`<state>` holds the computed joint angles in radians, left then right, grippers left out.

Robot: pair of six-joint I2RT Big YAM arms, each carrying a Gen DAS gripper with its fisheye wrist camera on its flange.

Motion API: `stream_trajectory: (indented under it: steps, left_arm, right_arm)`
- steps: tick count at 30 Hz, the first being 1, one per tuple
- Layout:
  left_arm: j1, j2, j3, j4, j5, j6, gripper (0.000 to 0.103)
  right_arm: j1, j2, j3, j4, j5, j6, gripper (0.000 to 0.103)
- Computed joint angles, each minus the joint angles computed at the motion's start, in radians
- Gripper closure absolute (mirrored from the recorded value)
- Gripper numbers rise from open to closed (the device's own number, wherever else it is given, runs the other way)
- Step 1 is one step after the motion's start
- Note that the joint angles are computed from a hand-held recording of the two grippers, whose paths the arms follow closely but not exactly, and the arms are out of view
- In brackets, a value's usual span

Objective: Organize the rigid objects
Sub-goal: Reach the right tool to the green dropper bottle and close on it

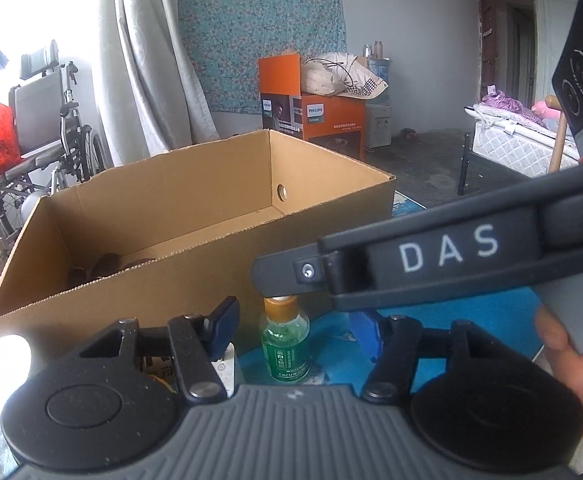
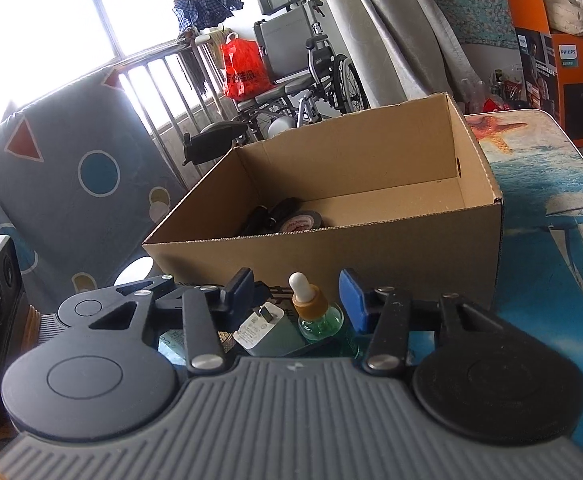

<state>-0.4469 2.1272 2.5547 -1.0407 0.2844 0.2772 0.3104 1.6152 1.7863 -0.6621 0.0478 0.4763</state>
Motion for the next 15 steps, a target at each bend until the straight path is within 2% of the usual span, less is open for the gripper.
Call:
stream_trajectory:
  steps: [4, 8, 9, 12, 15]
  left_arm:
    - [-0.001, 0.044, 0.081, -0.056, 0.008, -0.006, 0.059]
    - [-0.002, 0.09, 0.164, -0.119, 0.005, -0.009, 0.059]
    - [-0.004, 0.117, 0.214, -0.145, -0.001, -0.009, 0.059]
    - [-0.004, 0.121, 0.217, -0.139, -0.008, -0.015, 0.06]
    - [-0.004, 0.114, 0.202, -0.123, -0.011, -0.033, 0.066]
  right_arm:
    - [-0.013, 0.029, 0.025, -0.004, -0.037, 0.014, 0.08]
    - [-0.022, 0.036, 0.022, 0.005, -0.066, 0.028, 0.092]
    - [-0.025, 0.036, 0.019, 0.01, -0.074, 0.028, 0.093]
    - [-0.029, 0.037, 0.022, 0.008, -0.083, 0.026, 0.093]
    - [-0.031, 0.041, 0.028, 0.006, -0.086, 0.023, 0.093]
